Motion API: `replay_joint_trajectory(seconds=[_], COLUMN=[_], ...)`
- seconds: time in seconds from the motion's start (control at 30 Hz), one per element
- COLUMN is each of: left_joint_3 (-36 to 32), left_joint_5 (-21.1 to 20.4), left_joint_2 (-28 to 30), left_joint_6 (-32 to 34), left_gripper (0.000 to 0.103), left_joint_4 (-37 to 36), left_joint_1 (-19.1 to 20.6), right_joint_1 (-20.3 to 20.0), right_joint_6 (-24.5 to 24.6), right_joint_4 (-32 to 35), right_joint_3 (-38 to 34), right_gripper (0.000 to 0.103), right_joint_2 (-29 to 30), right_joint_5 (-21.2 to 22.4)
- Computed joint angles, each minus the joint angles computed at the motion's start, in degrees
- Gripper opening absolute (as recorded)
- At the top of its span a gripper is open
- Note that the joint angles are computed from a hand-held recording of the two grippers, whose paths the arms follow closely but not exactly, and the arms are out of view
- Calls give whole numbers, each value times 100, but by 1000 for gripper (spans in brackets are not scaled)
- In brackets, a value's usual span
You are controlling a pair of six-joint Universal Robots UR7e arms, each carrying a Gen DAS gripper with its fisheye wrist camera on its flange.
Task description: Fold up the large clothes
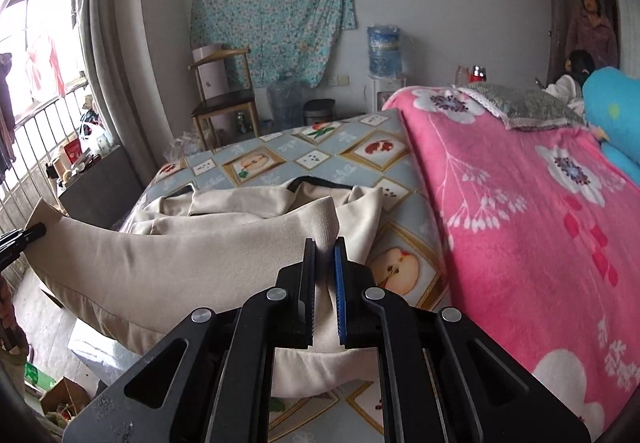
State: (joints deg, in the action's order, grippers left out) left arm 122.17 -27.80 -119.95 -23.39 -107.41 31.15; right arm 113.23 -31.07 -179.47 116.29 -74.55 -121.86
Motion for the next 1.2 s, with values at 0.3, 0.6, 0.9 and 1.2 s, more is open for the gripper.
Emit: replay_joint_trajectory(seconds=[0.3,0.6,0.9,1.2], left_joint_3=[-595,-2650,-3490,-3375], left_joint_5=[-410,-1206,-1449,-1414], left_joint_2=[1537,3747,4569,3976], left_joint_6=[2975,3928,2816,1763], left_gripper=[6,6,7,33], left_joint_4=[-3353,-3635,-1973,-2123], left_joint_1=[1300,2969,3810,3954], right_joint_1=[-181,-534,-951,-932], right_joint_6=[-273,-249,-68,-207], right_joint_4=[375,1416,2511,2168], right_joint_3=[-1445,-3797,-4668,-4705], right_gripper=[8,8,8,52], right_joint_2=[1011,2747,3584,3477], right_joint_5=[304,76,-516,-716])
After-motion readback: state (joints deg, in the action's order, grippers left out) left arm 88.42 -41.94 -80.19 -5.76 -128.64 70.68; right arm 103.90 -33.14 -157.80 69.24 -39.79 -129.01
